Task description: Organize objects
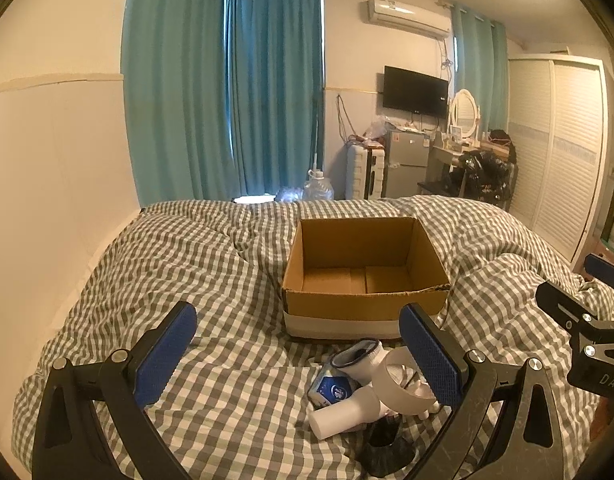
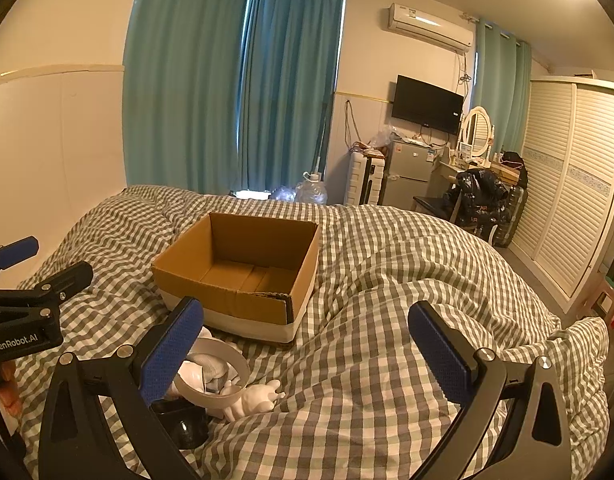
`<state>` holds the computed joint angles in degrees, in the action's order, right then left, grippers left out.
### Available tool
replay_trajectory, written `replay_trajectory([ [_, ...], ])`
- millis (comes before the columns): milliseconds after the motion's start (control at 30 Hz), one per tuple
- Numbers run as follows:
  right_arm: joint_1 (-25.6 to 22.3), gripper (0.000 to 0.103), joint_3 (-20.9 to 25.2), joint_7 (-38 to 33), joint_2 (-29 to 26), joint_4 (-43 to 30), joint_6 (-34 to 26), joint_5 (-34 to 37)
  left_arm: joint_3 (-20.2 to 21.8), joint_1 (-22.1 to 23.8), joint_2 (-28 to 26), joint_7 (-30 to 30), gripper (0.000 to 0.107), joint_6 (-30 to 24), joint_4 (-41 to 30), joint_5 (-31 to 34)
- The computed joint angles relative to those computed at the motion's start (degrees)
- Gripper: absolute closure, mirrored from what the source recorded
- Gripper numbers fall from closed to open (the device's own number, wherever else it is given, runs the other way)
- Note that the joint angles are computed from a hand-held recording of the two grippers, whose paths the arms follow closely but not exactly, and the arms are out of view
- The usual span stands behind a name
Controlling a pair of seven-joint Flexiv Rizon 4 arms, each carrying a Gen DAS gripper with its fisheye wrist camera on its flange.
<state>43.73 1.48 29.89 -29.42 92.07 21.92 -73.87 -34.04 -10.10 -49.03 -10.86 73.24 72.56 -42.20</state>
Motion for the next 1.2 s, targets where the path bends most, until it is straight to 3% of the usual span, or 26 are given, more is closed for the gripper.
replay_trajectory([
  [400,0.0,0.000,0.0,0.1,0.0,0.0,0.2,-0.2,-2.2,1.1,0.1,1.0,0.004,2.2,1.2,-0.3],
  [533,0.1,0.000,0.0,0.3,0.0,0.2,0.2,-0.5,-1.1,0.4,0.0,0.3,0.004,2.2,0.8,0.6],
  [867,-0.2,0.000,0.2,1.8,0.4,1.1,0.8,-1.4,-2.4,0.8,-0.8,-1.2,0.004,6.6,1.6,3.7],
  [933,-0.3,0.000,0.3,1.9,0.5,1.3,1.1,-1.5,0.0,-1.9,-1.8,-4.0,0.004,14.5,0.7,5.4],
  [1200,-0.7,0.000,0.4,1.9,0.7,1.7,2.4,-2.3,-2.5,0.3,-2.4,-7.7,0.004,14.8,1.1,10.7],
])
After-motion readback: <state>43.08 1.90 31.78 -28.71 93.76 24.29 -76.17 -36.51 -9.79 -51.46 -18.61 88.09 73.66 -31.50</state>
